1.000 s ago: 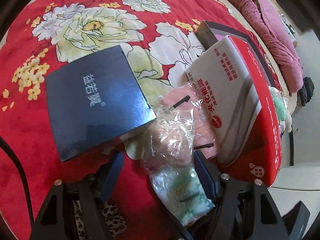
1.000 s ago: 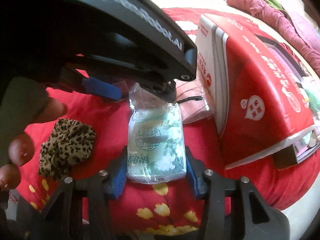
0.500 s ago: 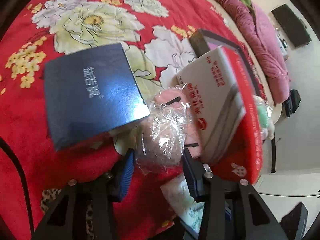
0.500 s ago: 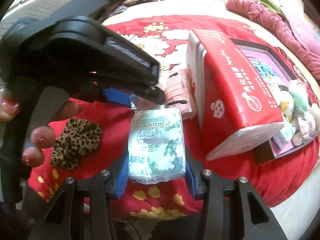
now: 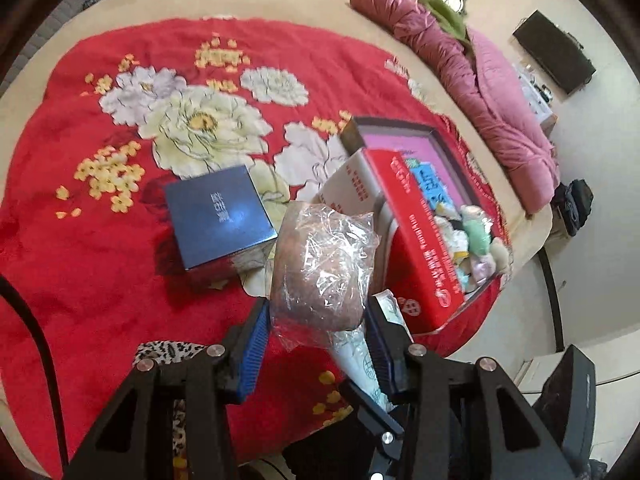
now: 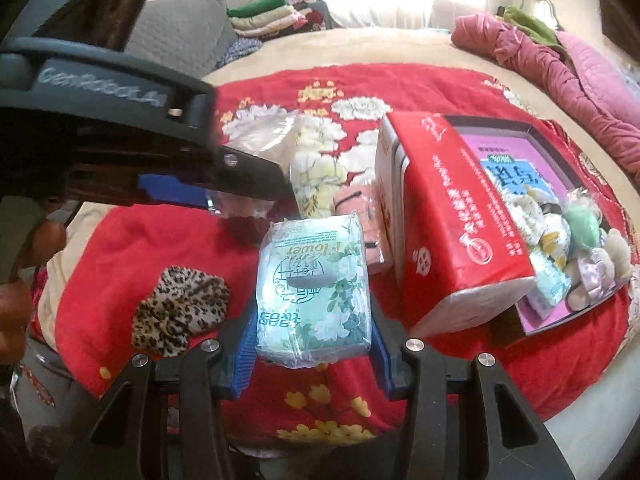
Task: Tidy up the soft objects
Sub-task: 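Grasp the clear bagged brown item with the left tool while the right grasps the green-white packet, then carry the bagged item and the green-white packet in both tools over the book box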
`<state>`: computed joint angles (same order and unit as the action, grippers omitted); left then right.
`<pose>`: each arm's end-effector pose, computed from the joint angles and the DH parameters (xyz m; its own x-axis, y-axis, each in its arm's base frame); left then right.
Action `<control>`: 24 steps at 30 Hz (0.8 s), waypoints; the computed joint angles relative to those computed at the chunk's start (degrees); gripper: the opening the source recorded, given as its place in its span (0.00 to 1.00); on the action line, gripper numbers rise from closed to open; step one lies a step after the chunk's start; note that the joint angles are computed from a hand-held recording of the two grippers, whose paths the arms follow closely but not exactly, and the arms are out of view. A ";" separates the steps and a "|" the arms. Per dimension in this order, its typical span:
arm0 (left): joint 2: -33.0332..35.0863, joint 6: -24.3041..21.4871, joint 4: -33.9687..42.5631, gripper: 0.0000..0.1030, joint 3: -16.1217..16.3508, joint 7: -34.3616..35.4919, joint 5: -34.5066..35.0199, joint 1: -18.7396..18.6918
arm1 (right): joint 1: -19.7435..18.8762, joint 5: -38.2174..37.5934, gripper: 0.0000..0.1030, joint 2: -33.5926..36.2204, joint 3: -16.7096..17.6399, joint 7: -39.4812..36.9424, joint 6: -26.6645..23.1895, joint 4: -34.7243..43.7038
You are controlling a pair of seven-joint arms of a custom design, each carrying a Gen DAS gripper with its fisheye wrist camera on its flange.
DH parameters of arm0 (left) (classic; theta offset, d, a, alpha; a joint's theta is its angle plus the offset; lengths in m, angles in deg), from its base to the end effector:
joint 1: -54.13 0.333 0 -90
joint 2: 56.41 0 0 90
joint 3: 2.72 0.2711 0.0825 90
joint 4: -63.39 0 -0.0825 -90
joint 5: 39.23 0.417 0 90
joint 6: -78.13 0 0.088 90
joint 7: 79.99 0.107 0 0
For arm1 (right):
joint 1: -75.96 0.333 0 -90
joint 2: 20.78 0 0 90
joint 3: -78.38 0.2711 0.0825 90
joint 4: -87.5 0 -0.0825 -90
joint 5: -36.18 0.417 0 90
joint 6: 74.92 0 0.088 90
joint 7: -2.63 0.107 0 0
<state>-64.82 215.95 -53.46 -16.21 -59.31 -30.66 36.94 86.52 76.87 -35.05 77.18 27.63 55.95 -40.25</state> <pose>0.5087 -0.3059 0.5072 0.4504 -0.8066 0.3829 -0.7481 -0.5750 -0.3314 0.5370 0.1036 0.4550 0.8040 -0.5831 -0.1170 -0.5217 -0.5970 -0.6095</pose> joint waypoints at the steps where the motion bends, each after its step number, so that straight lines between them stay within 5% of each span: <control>1: -0.66 -1.08 0.20 0.45 -0.33 -0.96 1.15 0.07 | -0.02 0.39 0.47 -0.34 -0.21 0.02 -0.47 0.13; 13: 0.10 -10.07 7.56 0.45 -2.21 -4.61 10.89 -0.26 | -0.96 3.42 0.47 -2.48 -1.86 -2.16 -0.70 2.13; 24: 7.16 -13.05 17.44 0.45 -2.71 -2.63 13.91 -1.55 | -3.97 5.45 0.47 3.35 -3.40 0.14 0.70 11.44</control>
